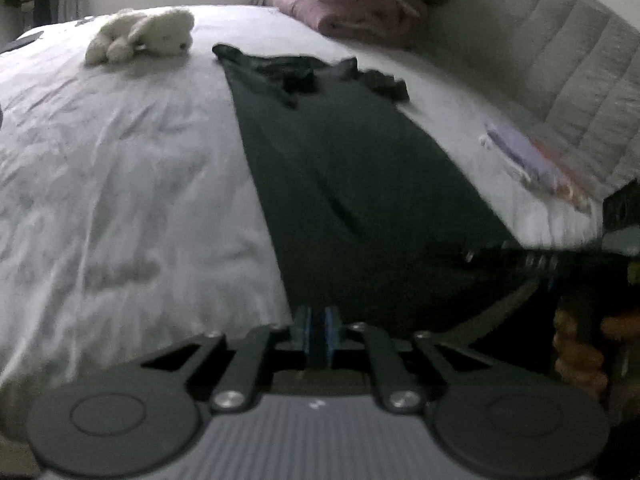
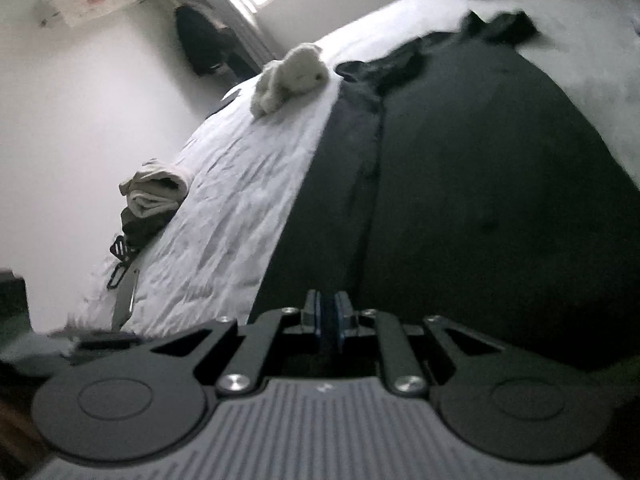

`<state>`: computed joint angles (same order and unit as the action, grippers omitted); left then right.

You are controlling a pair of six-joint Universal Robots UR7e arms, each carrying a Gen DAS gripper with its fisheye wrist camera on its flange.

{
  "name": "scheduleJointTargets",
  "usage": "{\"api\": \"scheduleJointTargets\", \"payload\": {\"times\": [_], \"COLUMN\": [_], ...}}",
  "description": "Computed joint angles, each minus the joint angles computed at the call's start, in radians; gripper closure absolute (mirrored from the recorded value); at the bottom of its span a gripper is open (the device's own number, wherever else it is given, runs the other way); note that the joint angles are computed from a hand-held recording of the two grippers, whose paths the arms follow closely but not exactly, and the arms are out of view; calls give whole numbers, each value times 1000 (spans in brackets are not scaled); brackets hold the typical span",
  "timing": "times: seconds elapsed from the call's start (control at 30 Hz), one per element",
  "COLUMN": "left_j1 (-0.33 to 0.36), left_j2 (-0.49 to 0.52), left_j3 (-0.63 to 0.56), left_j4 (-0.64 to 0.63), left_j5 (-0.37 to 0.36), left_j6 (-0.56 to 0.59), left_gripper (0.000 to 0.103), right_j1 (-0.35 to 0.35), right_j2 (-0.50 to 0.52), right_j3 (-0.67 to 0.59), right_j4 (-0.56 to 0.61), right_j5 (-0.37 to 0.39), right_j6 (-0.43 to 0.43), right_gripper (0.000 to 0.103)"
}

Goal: Fold clothes

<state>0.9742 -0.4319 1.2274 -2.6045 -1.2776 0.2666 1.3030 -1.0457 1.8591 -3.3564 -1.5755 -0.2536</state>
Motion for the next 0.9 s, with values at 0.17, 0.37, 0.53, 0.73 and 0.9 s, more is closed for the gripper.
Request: {"api": "scheduleJointTargets", "payload": {"times": [0.17,0.37,0.53,0.73,0.9], "left_j1": [0,-4,-19,-16,-34], "left_j2": [112,130,158,178,196], "left_j3": [-150,-148,-184,-190,-224], "left_j4": [71,64,24,42,10], "left_j5": [40,105,128,161,190], "left_j6": [-11,27,63,99,111], "left_gripper": [95,94,94,93,90], "right_j1": [8,3,6,-3,-21], "right_j2": [55,52,66,78,35], "right_j3": [-80,-59,-81,-78,-46], "right_j4": [115,63,74,70,0], "right_j5": [-31,-92,-41,-96,-108], "right_j6": [-47,-110,-162,-154,-102], "right_gripper": [88,88,88,103,88]}}
